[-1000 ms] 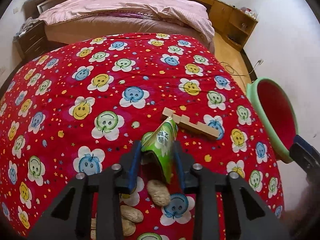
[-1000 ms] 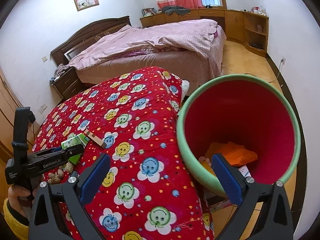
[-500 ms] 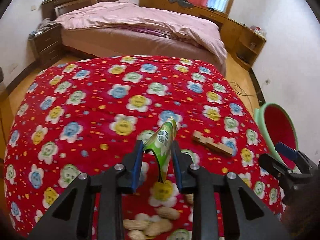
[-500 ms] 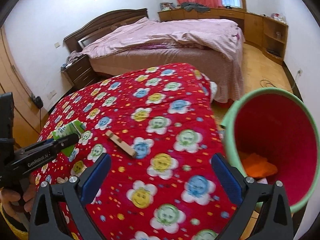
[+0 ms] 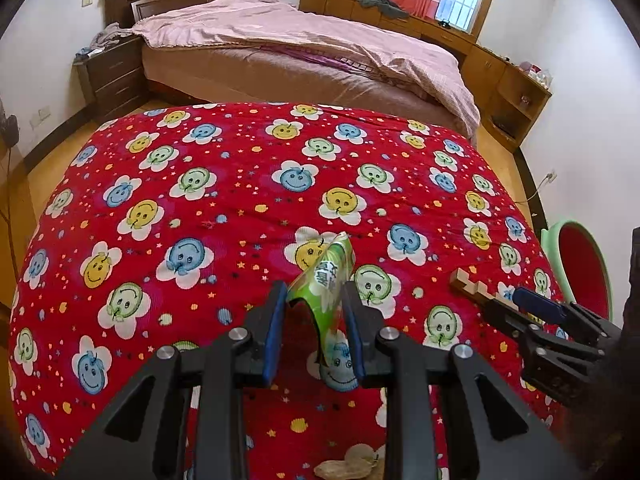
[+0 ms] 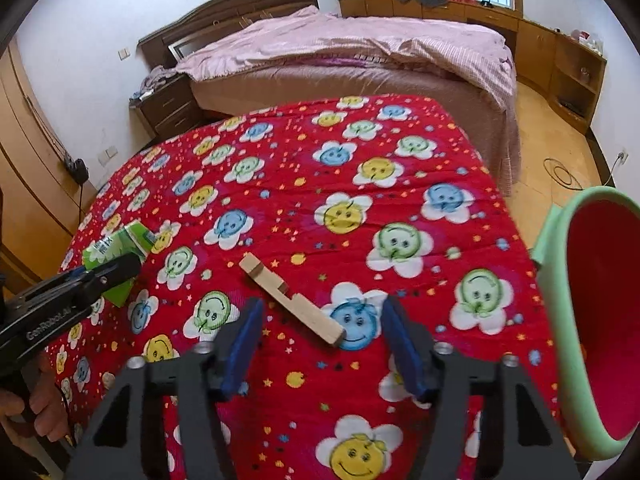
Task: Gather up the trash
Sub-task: 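Grasp the wooden stick with the right tool while the left tool holds the wrapper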
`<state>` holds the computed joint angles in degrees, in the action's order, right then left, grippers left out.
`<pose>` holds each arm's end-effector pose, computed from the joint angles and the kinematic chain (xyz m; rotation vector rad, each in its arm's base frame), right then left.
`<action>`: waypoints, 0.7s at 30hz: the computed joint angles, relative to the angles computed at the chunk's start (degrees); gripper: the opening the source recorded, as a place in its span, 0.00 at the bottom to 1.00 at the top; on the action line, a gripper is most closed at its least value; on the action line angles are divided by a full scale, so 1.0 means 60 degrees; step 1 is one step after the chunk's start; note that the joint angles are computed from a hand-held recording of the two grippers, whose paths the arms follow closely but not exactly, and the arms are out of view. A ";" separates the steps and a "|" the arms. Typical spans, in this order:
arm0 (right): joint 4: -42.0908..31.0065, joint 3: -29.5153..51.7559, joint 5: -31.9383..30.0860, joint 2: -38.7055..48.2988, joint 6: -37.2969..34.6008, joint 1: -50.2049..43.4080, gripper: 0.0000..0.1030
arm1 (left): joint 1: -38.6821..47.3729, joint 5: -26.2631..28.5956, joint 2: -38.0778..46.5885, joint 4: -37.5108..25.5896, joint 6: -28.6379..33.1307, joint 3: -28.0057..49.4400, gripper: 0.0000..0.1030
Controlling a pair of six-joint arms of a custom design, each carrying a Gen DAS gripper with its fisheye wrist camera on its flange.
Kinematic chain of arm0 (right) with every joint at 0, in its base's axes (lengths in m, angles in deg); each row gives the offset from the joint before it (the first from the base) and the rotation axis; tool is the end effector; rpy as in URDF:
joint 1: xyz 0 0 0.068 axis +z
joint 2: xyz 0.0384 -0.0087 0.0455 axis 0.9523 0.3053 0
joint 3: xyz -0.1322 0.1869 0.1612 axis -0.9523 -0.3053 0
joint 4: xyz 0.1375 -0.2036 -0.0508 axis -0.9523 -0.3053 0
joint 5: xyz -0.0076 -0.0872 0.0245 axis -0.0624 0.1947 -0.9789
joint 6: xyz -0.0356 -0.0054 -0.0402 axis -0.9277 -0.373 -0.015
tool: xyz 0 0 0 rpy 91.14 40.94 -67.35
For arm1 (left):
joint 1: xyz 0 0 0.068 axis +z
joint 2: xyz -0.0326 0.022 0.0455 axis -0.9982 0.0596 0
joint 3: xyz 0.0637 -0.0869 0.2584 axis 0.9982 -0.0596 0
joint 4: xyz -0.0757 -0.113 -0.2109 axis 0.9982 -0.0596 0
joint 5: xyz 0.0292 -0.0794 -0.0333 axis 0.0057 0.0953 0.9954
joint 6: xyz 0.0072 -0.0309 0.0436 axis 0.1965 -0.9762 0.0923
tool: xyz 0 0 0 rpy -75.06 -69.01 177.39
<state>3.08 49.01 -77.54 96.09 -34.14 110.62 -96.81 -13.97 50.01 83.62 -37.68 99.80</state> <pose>0.3075 0.2371 0.0158 -0.2040 2.5431 0.2671 0.3123 -0.0568 0.0310 -0.1185 2.4888 -0.2100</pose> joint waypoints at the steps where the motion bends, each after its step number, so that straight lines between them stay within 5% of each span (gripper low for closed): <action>1: -0.0050 0.0093 0.0162 0.0075 -0.0030 0.0053 0.56 | 0.0032 0.0059 0.0044 0.0035 0.0016 0.0018 0.27; 12: -0.0026 -0.0129 0.1017 0.0031 0.0046 0.0390 0.17 | 0.0023 0.0469 0.0354 0.0166 0.0043 0.0192 0.27; 21: 0.1104 -0.1171 0.0714 -0.0343 0.0620 0.0416 0.12 | -0.0118 0.0199 -0.0442 0.0426 -0.0148 -0.0574 0.27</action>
